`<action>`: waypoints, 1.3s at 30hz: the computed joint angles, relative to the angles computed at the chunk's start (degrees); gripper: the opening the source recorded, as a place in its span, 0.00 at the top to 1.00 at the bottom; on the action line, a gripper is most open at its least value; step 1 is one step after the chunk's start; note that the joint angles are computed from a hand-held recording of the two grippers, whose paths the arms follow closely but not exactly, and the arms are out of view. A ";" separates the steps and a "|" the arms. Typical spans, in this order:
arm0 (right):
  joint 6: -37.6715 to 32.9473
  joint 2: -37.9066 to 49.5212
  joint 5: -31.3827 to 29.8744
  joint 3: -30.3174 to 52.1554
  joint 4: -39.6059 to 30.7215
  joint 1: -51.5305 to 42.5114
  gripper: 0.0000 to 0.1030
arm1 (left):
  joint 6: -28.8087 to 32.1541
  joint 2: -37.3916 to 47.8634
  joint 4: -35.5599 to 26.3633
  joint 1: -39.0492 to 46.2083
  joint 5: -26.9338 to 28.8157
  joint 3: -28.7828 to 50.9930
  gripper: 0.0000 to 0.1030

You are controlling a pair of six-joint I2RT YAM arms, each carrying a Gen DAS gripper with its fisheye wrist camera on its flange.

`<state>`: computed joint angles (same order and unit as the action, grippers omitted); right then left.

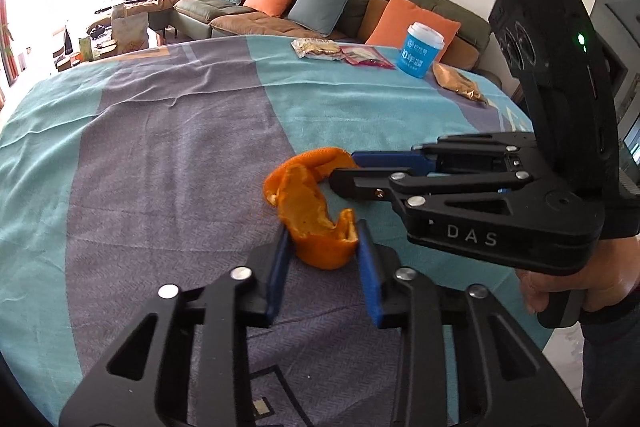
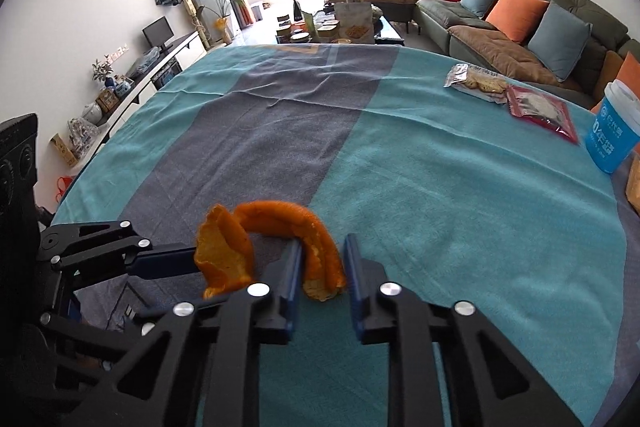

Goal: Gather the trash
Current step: 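Lower the right tool onto the orange peel and close on it, then carry the orange peel in the right tool over the teal bin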

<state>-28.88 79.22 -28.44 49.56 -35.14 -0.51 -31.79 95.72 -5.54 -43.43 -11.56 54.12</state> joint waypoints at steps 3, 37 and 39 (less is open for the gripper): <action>-0.15 -0.68 -0.28 -0.38 -0.10 -0.24 0.86 | 0.18 -0.35 0.58 -0.13 0.07 -0.40 0.78; 20.34 -29.91 -4.95 -4.79 -1.74 14.17 0.89 | -12.38 -48.47 -27.34 -10.41 -28.61 -16.09 0.84; 22.72 -30.41 -3.26 -4.69 -0.47 18.20 0.89 | -15.04 -51.67 -33.00 -12.67 -32.39 -15.33 0.84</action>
